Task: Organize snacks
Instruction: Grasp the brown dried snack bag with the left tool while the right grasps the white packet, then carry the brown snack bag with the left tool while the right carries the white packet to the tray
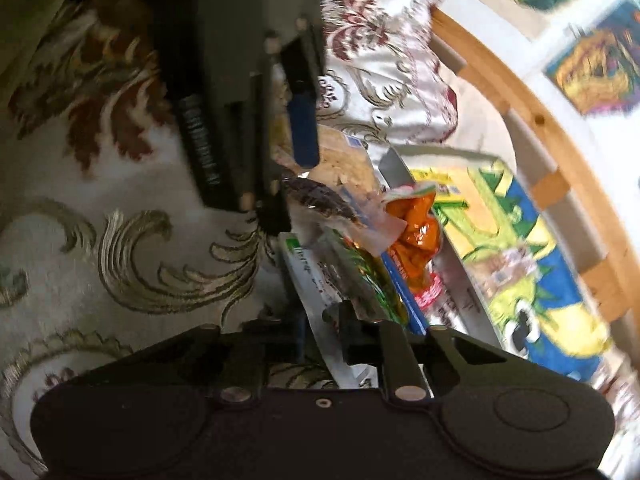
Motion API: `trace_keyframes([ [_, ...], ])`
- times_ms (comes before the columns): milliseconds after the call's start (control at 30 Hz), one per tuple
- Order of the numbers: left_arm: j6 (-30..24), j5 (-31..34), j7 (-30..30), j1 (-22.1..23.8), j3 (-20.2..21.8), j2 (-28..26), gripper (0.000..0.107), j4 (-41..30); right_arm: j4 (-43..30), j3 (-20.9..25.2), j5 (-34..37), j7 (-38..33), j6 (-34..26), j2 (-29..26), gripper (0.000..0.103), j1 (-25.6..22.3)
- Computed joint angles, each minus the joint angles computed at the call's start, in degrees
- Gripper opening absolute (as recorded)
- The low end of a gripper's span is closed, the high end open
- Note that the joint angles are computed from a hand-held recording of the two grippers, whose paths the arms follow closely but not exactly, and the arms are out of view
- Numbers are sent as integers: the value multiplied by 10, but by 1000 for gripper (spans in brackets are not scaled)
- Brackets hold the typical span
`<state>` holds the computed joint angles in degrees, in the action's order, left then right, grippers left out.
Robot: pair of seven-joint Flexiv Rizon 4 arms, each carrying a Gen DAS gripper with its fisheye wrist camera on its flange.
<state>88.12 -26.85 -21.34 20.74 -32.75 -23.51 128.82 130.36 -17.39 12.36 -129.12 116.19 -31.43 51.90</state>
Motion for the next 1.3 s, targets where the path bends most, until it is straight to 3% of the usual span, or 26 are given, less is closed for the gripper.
trace_keyframes([
  [133, 9, 7, 10, 13, -14, -3, 63, 4, 9, -43, 26, -51, 34, -22, 12, 51],
  [267, 16, 32, 11, 2, 1, -12, 65, 1, 3, -50, 47, -67, 28, -25, 12, 60],
  [400, 30, 64, -19, -26, 37, -19, 54, -10, -1, -58, 57, -79, 33, -33, 12, 66],
  [600, 90, 93, -69, 2, 3, -29, 42, -2, -8, -59, 92, -99, 76, -50, 12, 75],
  [733, 87, 111, -105, 13, -6, -28, 39, -3, -14, -56, 114, -125, 89, -58, 10, 79],
  [867, 76, 127, -138, 47, -41, -21, 38, 4, -13, -55, 139, -158, 114, -70, 10, 90],
  [1100, 66, 146, -204, 155, -156, -18, 38, 24, -24, -48, 198, -211, 153, -77, 9, 98],
  [1300, 78, 177, -253, 211, -213, -29, 38, 29, -41, -38, 251, -265, 176, -81, 9, 97],
])
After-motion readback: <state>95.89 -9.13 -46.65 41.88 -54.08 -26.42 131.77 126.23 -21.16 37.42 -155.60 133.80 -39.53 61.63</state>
